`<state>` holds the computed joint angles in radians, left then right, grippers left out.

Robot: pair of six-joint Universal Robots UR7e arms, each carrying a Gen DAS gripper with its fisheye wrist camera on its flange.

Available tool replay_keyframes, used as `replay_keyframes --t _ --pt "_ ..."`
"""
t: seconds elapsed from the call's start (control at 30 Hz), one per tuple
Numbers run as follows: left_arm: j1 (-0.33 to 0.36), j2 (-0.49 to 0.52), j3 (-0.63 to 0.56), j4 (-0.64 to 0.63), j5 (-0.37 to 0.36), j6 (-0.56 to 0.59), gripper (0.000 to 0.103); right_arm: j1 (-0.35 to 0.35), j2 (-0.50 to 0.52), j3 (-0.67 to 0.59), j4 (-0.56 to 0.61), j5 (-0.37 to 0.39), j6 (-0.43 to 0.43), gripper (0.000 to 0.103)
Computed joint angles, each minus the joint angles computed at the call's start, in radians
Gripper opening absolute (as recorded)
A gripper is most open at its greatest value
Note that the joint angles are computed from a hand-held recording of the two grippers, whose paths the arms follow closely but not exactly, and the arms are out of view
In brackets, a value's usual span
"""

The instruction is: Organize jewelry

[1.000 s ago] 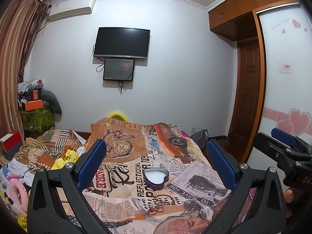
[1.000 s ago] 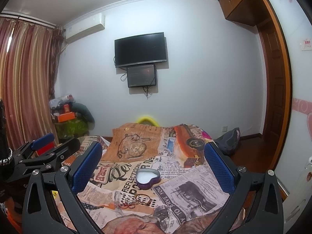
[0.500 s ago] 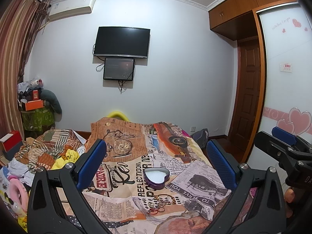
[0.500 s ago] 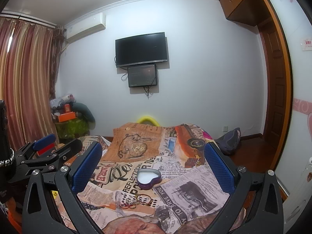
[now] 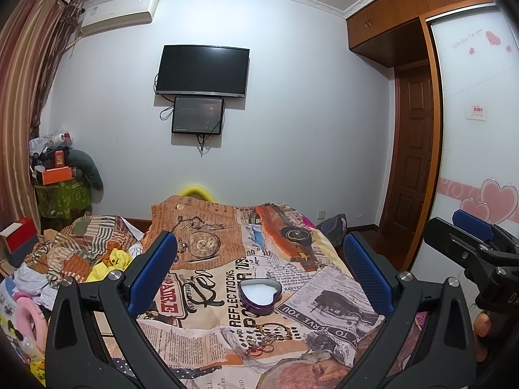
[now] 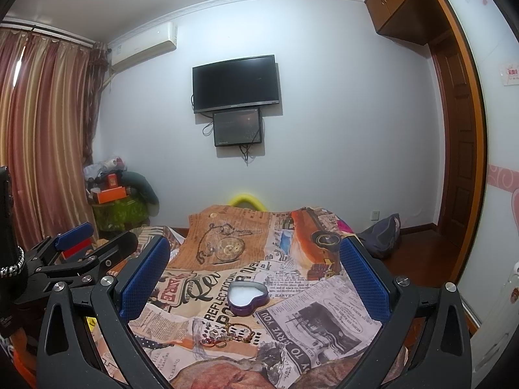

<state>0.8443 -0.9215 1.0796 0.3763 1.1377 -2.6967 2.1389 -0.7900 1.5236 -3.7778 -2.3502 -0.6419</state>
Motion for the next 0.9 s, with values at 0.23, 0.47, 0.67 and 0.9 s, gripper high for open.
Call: replay_keyframes --t 0.23,0.47,0.67,0.9 --pt "-0.003 0.006 -0.009 0.009 -0.002 -0.001 0.103 0.0 -0.002 0.003 -0.001 0.001 0.002 0.103" --pt "-0.001 0.018 -0.027 0.018 -0.003 0.0 0.103 -0.004 -0.003 -0.006 0.015 -0.002 0.005 0.103" --pt "0.013 0.065 -0.098 0.072 -0.01 -0.006 0.103 -0.024 -0.006 -0.011 0.054 -0.003 0.036 0.103" --pt "0.047 0.188 -0.278 0.208 -0.043 -0.033 0.103 -0.065 -0.008 -0.007 0.116 -0.015 0.068 0.103"
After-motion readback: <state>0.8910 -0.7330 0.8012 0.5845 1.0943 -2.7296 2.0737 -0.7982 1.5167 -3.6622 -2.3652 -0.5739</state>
